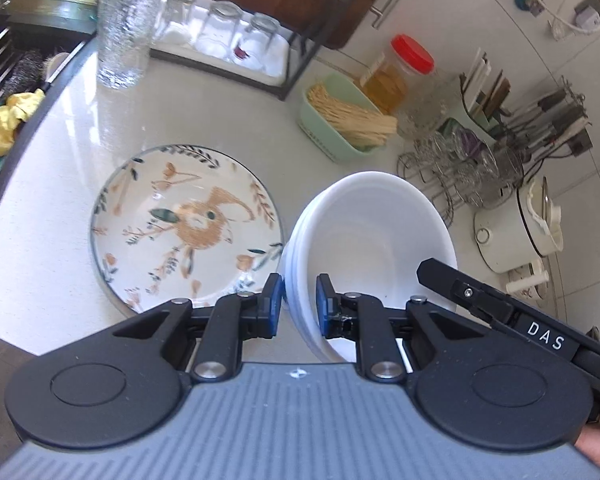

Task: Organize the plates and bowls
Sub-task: 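Lower the white bowl with both grippers into the translucent bowls on the plates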

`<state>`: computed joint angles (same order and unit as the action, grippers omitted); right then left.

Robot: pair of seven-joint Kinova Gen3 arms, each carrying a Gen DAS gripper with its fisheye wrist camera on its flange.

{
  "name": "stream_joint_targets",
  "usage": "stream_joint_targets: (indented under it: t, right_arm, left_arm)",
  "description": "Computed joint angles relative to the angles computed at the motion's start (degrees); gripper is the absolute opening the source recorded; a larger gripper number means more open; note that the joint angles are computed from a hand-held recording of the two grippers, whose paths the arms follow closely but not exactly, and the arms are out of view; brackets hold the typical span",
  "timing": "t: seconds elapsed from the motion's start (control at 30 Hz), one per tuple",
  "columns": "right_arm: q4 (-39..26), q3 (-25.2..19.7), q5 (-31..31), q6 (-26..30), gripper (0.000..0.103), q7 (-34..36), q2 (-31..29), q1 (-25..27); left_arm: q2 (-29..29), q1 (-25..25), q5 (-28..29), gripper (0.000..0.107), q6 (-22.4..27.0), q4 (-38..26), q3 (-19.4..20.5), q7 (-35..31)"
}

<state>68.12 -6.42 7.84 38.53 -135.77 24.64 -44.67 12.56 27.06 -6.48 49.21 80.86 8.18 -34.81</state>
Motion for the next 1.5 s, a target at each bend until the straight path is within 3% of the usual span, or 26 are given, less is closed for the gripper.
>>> stream_joint_targets:
  t: [0.27, 0.67, 0.93, 1.5]
  right_arm:
    - [-8.37, -0.87, -1.65, 3.38, 0.019, 4.20, 5.68, -1.15]
    - [-20.66, 1.02, -3.86, 9.44, 0.020, 5.87, 14.96, -3.33]
    - [-22.49, 2.68, -3.67, 11.42, 0.020, 3.25, 17.73, -4.42]
    - [-24.10, 2.14, -4.08, 11.73, 0.022, 4.26, 19.13, -4.03]
  left_arm:
    - [-3.37, -2.16, -1.39, 0.021, -2.18, 5.47, -0.78, 2.51]
    - [-3.14, -8.22, 3.20, 0.021, -7.12, 11.30, -1.13, -3.76]
    - [-0.12, -10.28, 7.58, 0.021, -10.15, 12.83, -1.27, -9.12]
    - [1.39, -9.43, 6.44, 0.022, -10.45, 12.25, -2.43, -10.69]
